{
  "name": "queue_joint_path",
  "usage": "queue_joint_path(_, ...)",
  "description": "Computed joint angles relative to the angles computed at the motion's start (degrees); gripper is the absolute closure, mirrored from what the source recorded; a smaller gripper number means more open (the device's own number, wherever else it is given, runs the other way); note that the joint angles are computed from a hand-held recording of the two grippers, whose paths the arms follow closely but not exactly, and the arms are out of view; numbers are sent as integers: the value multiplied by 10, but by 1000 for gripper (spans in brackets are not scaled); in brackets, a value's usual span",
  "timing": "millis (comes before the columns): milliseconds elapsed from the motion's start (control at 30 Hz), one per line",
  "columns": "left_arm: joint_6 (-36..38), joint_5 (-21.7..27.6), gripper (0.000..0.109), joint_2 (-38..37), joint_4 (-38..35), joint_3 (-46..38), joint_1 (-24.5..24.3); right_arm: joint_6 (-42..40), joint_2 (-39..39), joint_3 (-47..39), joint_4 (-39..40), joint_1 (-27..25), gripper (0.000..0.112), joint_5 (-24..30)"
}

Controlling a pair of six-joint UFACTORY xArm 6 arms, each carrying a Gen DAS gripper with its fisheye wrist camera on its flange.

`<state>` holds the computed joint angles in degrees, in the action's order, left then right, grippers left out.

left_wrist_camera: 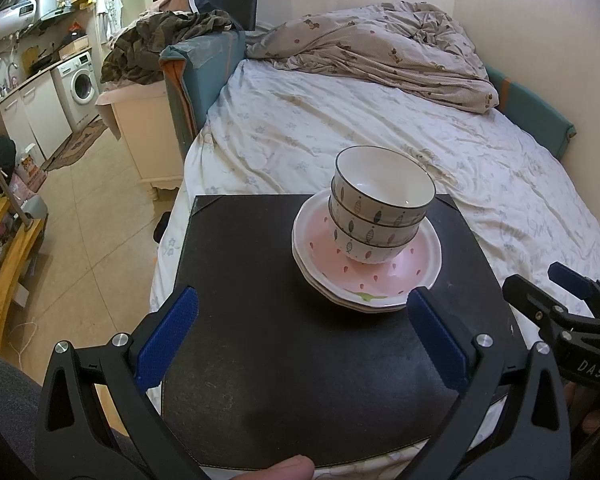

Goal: Organize plates and bowls

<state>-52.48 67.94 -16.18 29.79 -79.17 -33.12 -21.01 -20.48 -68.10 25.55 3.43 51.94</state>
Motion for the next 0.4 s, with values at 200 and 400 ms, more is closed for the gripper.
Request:
queue_joint_path(200, 1, -1, 6, -3, -4, 6, 3, 0, 0, 0, 0, 1, 9, -1)
queue_joint_path(400, 2, -11, 6, -7, -7, 12, 5, -1, 0, -1, 0, 1, 9, -2)
